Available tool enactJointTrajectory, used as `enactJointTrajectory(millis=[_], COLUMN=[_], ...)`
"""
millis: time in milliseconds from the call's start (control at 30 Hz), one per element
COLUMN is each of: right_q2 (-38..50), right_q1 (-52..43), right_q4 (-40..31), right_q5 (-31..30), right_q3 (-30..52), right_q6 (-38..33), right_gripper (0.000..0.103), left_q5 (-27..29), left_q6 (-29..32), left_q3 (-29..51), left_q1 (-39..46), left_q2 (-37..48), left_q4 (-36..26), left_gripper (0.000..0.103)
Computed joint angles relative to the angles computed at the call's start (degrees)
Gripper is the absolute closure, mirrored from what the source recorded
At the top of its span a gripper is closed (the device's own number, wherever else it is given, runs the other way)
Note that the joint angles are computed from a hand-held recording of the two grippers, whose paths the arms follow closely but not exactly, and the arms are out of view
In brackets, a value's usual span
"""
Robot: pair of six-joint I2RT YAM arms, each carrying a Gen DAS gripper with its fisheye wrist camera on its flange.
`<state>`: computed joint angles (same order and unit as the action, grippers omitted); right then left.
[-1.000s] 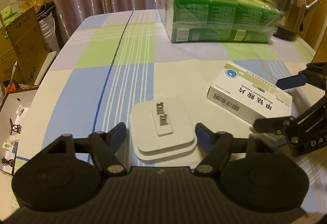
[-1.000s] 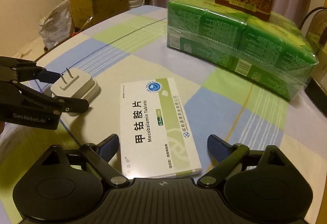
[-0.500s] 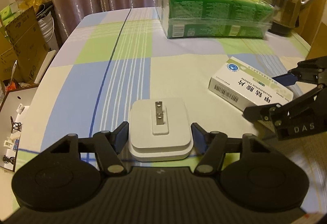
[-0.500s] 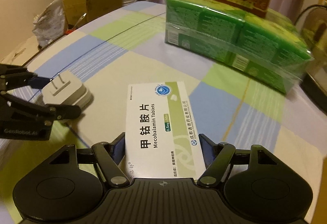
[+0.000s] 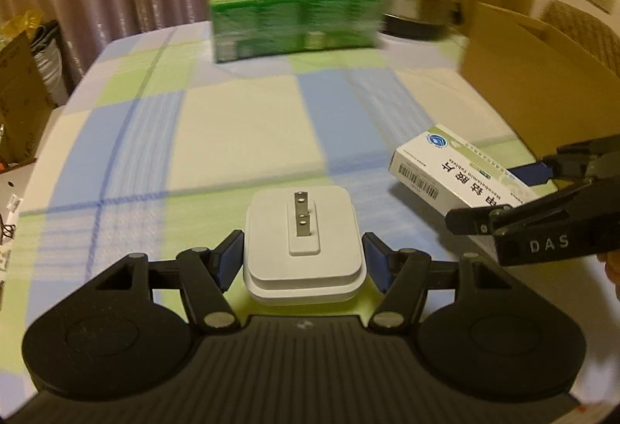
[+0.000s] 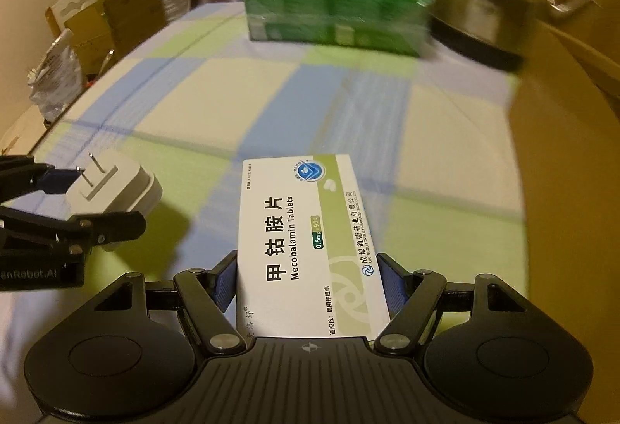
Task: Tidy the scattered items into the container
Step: 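Grasp the white medicine box with the right tool while the left tool grasps the white plug, then carry the plug and medicine box with both tools over the cardboard box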
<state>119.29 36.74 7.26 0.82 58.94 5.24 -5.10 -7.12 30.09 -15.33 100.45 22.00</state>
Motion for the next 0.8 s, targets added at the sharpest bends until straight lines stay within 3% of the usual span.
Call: enactJointTrajectory(millis=[267,500,800], right_q2=[-14.5,-16.2,-14.4], right_q1=[1.4,2.5,2.2], right_q4=[7.0,10.0,13.5], right_q5=[3.1,4.2,3.4], right_q3=[-21.6,-26.4,-27.8], right_q6=[4.9,6.3,6.7], right_gripper=[0.033,0.033,0.033], left_q5=[-5.7,-10.2,-11.3], left_q6=[-9.3,-13.8,-15.2], left_q3=[-6.5,-7.9,-6.9], left_q1=[-12.5,-18.8,-20.8], left_q2=[-3.5,-2.3,-0.7], left_q4=[-0.9,-0.9,-2.4], left_gripper=[0.042,0.042,0.042])
